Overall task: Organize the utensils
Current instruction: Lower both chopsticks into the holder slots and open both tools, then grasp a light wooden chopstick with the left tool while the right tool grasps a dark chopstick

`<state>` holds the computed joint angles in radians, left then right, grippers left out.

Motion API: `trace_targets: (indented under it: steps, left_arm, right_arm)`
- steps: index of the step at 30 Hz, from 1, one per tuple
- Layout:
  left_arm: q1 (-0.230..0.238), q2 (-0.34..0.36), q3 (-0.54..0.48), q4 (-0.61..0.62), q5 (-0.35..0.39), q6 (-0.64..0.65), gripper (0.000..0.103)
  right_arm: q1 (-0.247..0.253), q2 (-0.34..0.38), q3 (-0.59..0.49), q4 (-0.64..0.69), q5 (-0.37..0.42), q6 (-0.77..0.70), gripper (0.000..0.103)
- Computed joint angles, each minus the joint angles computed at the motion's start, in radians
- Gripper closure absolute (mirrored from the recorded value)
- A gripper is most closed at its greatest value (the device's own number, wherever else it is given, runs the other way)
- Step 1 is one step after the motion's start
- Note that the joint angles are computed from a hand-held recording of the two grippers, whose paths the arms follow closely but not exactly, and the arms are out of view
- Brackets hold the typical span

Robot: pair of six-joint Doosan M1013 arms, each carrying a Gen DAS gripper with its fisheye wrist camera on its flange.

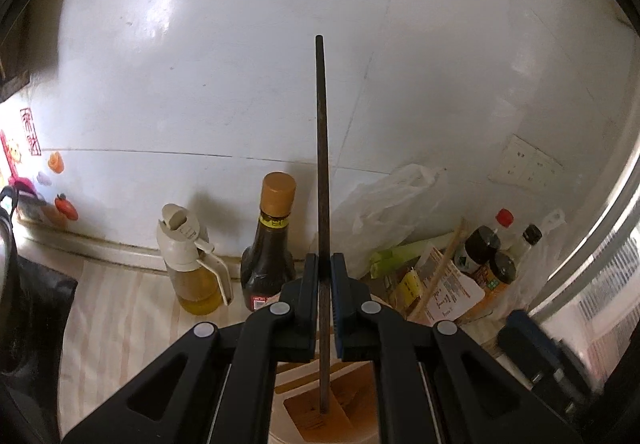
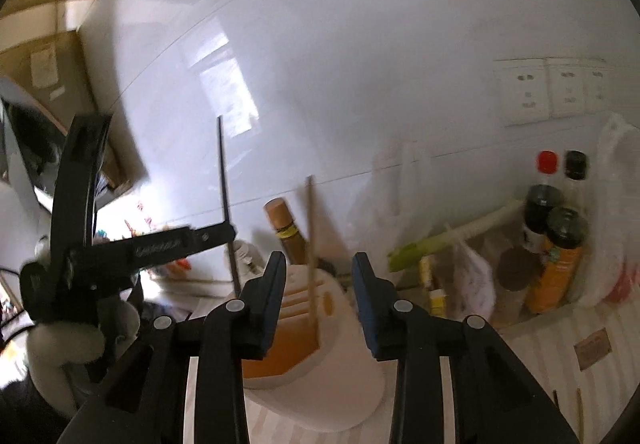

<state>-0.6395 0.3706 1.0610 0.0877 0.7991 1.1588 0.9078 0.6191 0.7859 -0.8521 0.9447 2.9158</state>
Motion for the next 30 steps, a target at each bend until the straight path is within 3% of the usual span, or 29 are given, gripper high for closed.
trace_targets:
  steps: [5, 9, 11, 12, 13, 15, 16, 18, 20, 22, 25, 30]
  left_arm:
    - [-0.024, -0.025, 0.055, 0.074, -0.015, -0.026, 0.098]
    - [-0.047, -0.040, 0.085, 0.141, -0.022, -0.064, 0.095]
    - [-0.056, -0.044, 0.089, 0.175, -0.013, -0.094, 0.085]
    - [-0.060, -0.048, 0.092, 0.186, -0.011, -0.116, 0.066]
    - [-0.063, -0.050, 0.094, 0.200, -0.010, -0.132, 0.034]
    - [-0.068, -0.065, 0.110, 0.228, -0.028, -0.182, 0.003]
    - [-0.071, -0.073, 0.116, 0.245, -0.034, -0.211, 0.003]
    - [-0.080, -0.078, 0.117, 0.283, -0.017, -0.253, 0.001]
    - [-0.094, -0.086, 0.119, 0.350, 0.015, -0.311, 0.000]
    - [-0.108, -0.091, 0.121, 0.402, 0.047, -0.353, 0.000]
    - [-0.136, -0.095, 0.115, 0.474, 0.142, -0.431, 0.000]
    - [-0.183, -0.102, 0.123, 0.500, 0.282, -0.510, 0.000]
  right_arm:
    - [-0.005, -0.049, 0.080, -0.033, 0.014, 0.090, 0.067]
    - [-0.001, -0.084, 0.135, -0.049, 0.007, 0.144, 0.058]
    - [-0.002, -0.101, 0.159, -0.053, 0.009, 0.150, 0.055]
    - [-0.002, -0.109, 0.170, -0.054, 0.009, 0.151, 0.051]
    - [-0.002, -0.114, 0.178, -0.055, 0.008, 0.154, 0.048]
    - [-0.002, -0.129, 0.200, -0.056, 0.007, 0.162, 0.038]
    - [-0.003, -0.134, 0.203, -0.046, 0.018, 0.153, 0.034]
    - [-0.005, -0.140, 0.207, -0.020, 0.036, 0.130, 0.013]
    - [-0.008, -0.133, 0.183, 0.026, 0.107, 0.076, 0.002]
    - [-0.012, -0.124, 0.154, 0.076, 0.186, 0.007, 0.000]
    - [-0.020, -0.126, 0.143, 0.134, 0.241, -0.062, 0.000]
    - [-0.034, -0.164, 0.182, 0.221, 0.266, -0.114, 0.000]
